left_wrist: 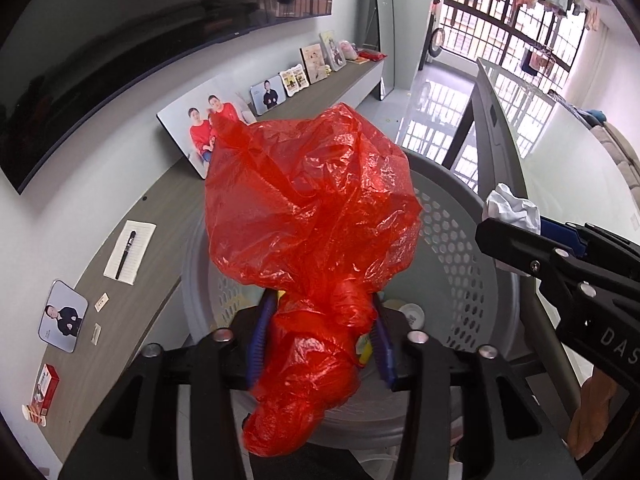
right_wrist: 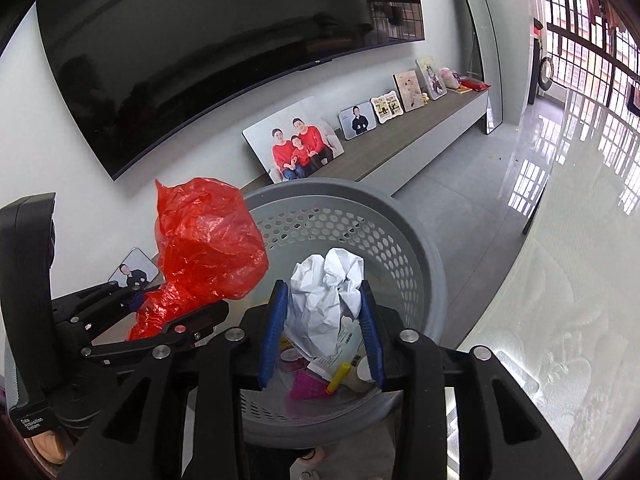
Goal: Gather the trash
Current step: 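Open both grippers to drop the bag and paper into the basket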
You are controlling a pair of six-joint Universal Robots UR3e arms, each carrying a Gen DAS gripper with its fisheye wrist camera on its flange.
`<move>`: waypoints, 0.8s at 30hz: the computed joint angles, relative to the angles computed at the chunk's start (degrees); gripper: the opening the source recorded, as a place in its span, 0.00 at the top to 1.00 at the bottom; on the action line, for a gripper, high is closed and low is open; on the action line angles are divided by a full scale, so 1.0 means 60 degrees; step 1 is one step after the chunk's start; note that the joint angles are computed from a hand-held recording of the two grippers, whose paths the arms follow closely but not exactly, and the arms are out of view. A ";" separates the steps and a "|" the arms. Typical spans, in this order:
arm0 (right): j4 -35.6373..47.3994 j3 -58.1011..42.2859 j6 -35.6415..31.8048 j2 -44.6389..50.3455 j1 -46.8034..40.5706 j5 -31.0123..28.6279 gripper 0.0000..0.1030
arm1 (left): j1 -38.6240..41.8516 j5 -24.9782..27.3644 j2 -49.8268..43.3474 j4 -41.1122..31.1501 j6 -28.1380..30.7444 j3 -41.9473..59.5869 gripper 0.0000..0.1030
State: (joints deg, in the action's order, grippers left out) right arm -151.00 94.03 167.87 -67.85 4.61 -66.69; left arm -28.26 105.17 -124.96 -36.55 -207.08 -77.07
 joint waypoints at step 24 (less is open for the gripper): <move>-0.0983 0.1979 0.0466 -0.1538 -0.0379 -0.0454 0.38 | -0.0418 0.0981 0.0197 -0.0443 -0.0644 0.0166 0.20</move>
